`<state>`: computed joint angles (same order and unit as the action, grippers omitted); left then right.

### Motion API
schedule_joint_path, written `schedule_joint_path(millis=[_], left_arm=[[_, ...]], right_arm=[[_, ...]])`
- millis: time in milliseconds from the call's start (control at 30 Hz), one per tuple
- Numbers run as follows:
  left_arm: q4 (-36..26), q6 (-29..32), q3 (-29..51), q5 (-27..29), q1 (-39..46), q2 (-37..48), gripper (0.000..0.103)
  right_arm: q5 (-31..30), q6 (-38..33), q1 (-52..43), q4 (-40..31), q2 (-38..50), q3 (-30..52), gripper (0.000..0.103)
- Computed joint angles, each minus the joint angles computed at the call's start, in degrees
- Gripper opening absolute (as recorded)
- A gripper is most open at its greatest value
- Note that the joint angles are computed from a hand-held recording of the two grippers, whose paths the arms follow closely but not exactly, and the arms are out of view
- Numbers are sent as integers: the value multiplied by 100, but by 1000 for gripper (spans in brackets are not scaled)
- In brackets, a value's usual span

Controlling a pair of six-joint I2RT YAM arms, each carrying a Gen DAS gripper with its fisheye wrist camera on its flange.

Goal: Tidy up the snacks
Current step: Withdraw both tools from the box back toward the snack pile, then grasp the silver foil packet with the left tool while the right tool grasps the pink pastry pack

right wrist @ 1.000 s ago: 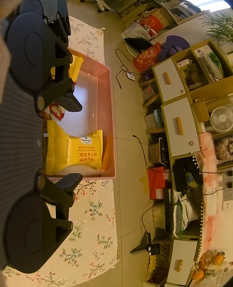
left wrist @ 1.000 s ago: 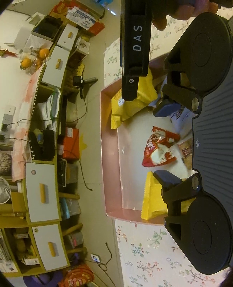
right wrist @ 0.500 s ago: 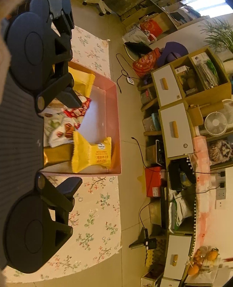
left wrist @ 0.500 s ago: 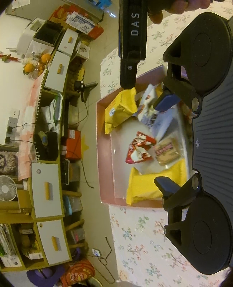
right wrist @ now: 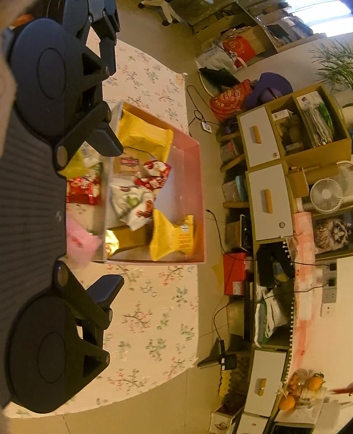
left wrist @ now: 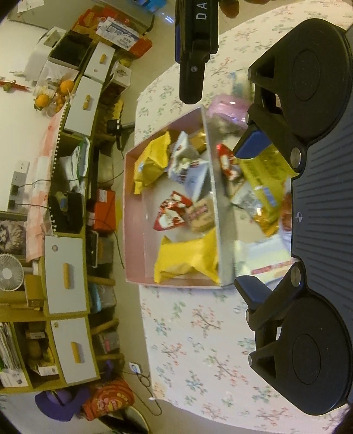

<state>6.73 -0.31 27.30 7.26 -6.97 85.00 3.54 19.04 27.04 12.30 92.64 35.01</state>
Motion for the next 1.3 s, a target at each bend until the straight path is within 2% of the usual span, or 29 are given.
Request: schedule_joint_path(millis=[500,700,833,1033,1133,1300], left_arm=[[-17,276,-1059,133,305,-961,95],[468,332,-1542,192,441,-1008,95],[896,402,-1751,307,536,-734,94],[1755,72,-2089,369,458,-249,92],[2421,-199,-2267,302,259,121,83],[3480,-513,-2350,8,-175,1011,60]], right_arm=[[441,725,493,147,-291,-733,95],[529,1096,592,521,-135,-1031,96],[539,1234,636,247,-21,-966,96],[674,1231,714,368,181,-932,95],[617,1332,665,527,370,-911,92],[580,1437,558,644,686,-787,80]])
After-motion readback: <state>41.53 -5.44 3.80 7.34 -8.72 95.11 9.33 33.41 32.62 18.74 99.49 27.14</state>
